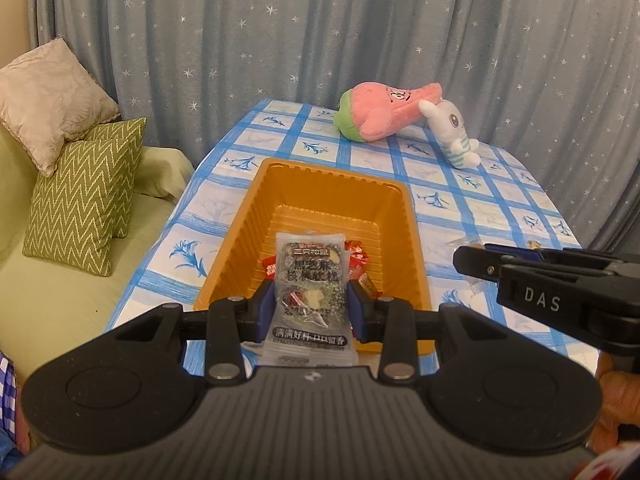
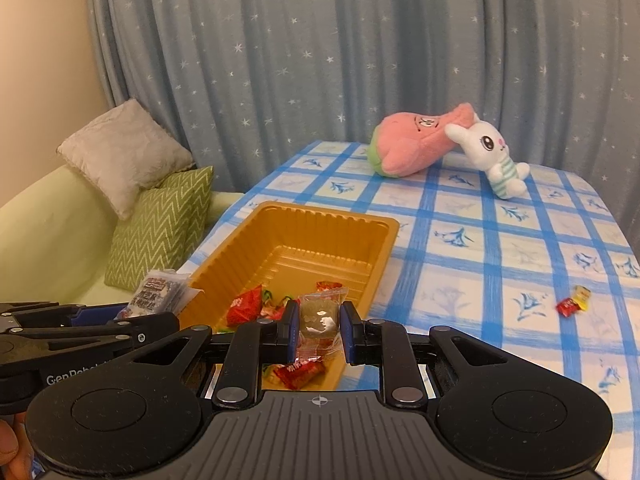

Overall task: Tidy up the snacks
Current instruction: 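Lower the clear packet into the tray and open the left tool while the right tool releases the brown sweet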

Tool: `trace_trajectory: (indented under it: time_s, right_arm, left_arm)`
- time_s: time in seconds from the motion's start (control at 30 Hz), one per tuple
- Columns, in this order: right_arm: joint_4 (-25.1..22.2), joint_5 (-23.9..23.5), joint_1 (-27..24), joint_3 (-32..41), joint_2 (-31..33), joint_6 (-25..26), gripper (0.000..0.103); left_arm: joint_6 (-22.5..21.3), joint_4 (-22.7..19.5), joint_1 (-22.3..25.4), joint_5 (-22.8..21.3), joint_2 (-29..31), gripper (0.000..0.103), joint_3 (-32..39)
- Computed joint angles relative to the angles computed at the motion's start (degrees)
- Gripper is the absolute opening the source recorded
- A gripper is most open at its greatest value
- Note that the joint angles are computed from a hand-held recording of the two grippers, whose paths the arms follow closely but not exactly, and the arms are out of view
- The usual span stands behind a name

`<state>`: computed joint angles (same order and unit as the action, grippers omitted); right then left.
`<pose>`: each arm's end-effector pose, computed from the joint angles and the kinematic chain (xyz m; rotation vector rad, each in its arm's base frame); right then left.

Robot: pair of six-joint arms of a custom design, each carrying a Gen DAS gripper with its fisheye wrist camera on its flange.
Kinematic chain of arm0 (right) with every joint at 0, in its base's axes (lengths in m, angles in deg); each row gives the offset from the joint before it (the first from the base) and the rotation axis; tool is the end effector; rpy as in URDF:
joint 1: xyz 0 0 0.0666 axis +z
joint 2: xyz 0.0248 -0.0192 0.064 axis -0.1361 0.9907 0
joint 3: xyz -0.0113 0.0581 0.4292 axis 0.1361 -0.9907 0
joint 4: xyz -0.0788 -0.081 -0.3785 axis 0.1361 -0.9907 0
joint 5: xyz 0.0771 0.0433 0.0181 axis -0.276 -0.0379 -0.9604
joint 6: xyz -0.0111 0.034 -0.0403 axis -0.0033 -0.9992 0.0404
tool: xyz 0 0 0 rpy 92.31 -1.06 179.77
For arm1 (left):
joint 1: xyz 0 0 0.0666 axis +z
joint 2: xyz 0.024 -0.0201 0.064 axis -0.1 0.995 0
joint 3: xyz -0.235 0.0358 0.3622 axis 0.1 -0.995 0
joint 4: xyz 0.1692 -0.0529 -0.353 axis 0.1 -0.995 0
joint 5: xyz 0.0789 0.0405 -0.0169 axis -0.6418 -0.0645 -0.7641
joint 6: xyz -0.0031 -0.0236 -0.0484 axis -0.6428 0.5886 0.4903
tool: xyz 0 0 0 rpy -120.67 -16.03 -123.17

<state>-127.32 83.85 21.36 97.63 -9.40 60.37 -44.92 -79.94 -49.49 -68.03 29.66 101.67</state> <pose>0.3715 0.2055 0.5139 -0.2607 2.2182 0.3813 0.3416 -0.3048 0.5266 -0.0351 2.2946 -0.1212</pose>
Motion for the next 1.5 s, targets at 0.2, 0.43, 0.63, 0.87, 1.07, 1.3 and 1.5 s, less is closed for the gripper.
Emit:
trace_trajectory:
  time_s: [0.2,0.43,0.63,0.87,1.07,1.3,1.5]
  right_arm:
    - [0.49,-0.25,-0.4,1.94,2.64,1.12,0.022]
    - [0.68,-1.01,-1.2,4.64,6.13,1.9,0.022]
    - [0.56,-1.68,-1.35,6.68,9.05,2.7,0.022]
    - [0.6,-2.66,-1.77,8.4,11.95,3.33,0.022]
    - [0.66,-3.33,-2.35,9.58,13.86,3.43,0.022]
    - [0.81,-3.79,-2.97,9.77,14.87,3.43,0.022]
    - [0.75,-4.02,-3.36,9.58,15.22,2.95,0.022]
  left_arm:
    - [-2.34,1.27,2.32,1.98,1.09,0.034,0.49]
    - [-5.64,2.31,4.74,3.65,3.15,0.034,1.82]
    - [-7.82,3.2,6.71,5.51,5.14,0.034,3.07]
    - [-9.73,3.4,8.09,7.31,7.37,0.034,4.59]
    - [-11.38,3.76,8.96,8.32,9.02,0.034,5.64]
    - [-12.73,4.16,9.73,9.07,10.43,0.034,6.39]
    - [-13.63,5.96,10.54,10.63,11.2,0.035,6.07]
